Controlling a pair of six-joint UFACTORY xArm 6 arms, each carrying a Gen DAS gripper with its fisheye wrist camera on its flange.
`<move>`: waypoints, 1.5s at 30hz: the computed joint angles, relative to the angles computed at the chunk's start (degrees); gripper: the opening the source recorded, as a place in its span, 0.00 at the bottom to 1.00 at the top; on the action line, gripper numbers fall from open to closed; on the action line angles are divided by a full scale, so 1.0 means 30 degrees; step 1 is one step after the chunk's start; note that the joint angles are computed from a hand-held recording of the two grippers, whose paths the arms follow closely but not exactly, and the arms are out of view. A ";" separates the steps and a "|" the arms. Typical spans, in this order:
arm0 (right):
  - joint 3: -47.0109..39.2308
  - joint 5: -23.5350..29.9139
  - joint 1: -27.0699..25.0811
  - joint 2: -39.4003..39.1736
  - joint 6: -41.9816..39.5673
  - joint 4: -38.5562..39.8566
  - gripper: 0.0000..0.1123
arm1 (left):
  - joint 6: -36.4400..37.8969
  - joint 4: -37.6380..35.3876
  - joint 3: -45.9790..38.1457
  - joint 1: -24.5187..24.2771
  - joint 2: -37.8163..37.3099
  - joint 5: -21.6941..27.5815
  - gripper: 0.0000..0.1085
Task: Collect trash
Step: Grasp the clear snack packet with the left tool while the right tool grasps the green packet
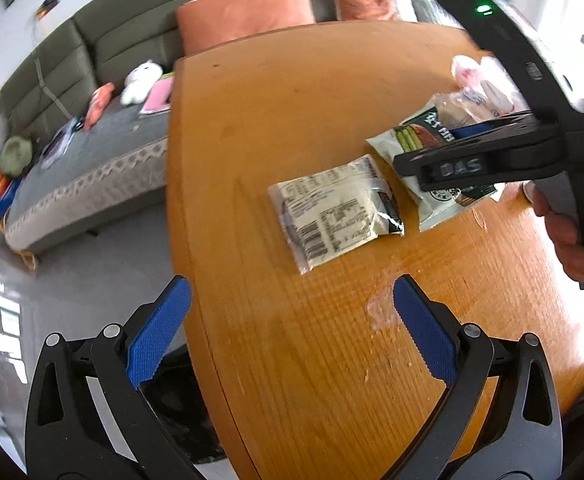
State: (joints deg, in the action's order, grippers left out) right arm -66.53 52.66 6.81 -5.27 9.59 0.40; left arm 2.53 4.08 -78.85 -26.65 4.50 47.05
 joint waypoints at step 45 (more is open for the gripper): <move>0.1039 -0.0162 -0.1889 -0.2880 -0.1473 0.4496 0.51 | 0.4784 -0.5959 -0.4755 0.1301 0.3721 0.3900 0.47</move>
